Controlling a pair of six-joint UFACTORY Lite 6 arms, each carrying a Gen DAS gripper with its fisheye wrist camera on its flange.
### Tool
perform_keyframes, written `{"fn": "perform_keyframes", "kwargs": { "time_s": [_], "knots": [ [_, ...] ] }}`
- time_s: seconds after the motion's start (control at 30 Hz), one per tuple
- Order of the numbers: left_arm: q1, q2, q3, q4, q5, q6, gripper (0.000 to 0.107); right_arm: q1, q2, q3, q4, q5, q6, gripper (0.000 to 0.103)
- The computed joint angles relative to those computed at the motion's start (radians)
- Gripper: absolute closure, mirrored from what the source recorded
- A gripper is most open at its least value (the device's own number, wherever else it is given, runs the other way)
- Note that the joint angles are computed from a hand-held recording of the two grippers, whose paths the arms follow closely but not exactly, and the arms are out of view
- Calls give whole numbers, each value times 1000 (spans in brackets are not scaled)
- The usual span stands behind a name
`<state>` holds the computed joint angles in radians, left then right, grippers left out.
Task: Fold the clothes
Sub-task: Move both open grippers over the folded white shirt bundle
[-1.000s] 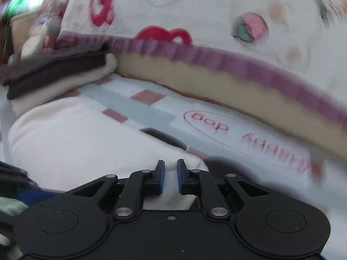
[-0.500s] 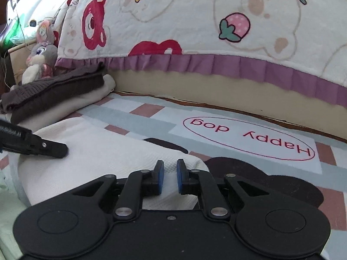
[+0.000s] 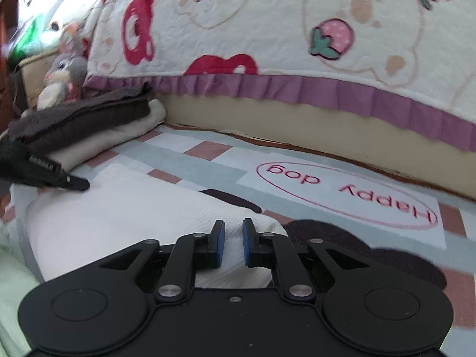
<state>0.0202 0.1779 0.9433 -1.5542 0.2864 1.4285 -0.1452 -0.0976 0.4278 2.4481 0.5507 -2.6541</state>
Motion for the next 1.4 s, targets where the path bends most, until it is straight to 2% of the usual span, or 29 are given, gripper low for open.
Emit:
{"fn": "perform_keyframes", "kwargs": {
  "time_s": [0.03,0.07,0.1,0.2,0.27,0.3,0.37,0.4,0.47,0.5,0.57,0.63,0.7,0.77,0.83,0.9,0.93,1.0,1.03,1.07,1.13,1.17,1.27,1.4],
  "knots": [
    [3,-10,-7,26,-52,-35,83,-3,12,18,-28,-7,16,91],
    [17,-27,-17,13,-63,-28,83,-6,24,36,-58,-14,33,91],
    [38,-49,-32,-41,-31,21,83,-5,23,45,-76,-29,58,91],
    [116,-75,-63,-83,199,82,83,-17,29,24,-55,14,48,91],
    [101,-114,-105,-110,230,127,83,-26,42,8,-31,57,45,91],
    [81,-129,-116,-93,201,126,81,-27,44,2,-18,68,46,91],
    [14,-127,-108,60,43,10,79,-18,33,-17,22,76,22,91],
    [6,-123,-100,147,-2,-95,69,-20,22,-23,21,72,18,91],
    [29,-113,-77,326,-9,-304,65,-13,-33,-41,50,23,13,91],
    [28,-130,-75,430,-38,-409,70,-2,-76,-51,92,-25,3,91],
    [26,-176,-87,640,-92,-603,69,6,-204,-69,118,-161,28,66],
    [76,-255,-98,779,-23,-735,69,1,-329,-91,-21,-211,203,69],
    [136,-296,-89,773,93,-744,69,-24,-425,-120,-224,-150,412,68],
    [154,-354,-92,838,165,-816,67,31,-516,-123,-433,-166,622,69],
    [149,-410,-86,922,227,-913,67,182,-549,-114,-570,-295,728,69],
    [155,-453,-68,946,311,-959,66,260,-490,-117,-540,-388,687,72],
    [152,-473,-51,973,346,-1002,66,237,-483,-145,-462,-373,617,72],
    [142,-507,-14,1024,414,-1087,66,92,-432,-185,-409,-217,603,74],
    [124,-513,19,1071,443,-1146,66,11,-390,-181,-446,-131,659,76],
    [97,-505,56,1117,459,-1199,66,-41,-358,-156,-524,-87,757,82],
    [47,-484,140,1177,485,-1253,66,-78,-329,-113,-634,-77,887,87],
    [22,-476,184,1201,497,-1275,66,-77,-328,-116,-637,-77,890,87],
    [0,-471,293,1196,570,-1256,64,-64,-347,-141,-613,-88,857,87],
    [97,-500,333,1087,691,-1152,58,-63,-333,-128,-635,-87,897,87]
  ]
}}
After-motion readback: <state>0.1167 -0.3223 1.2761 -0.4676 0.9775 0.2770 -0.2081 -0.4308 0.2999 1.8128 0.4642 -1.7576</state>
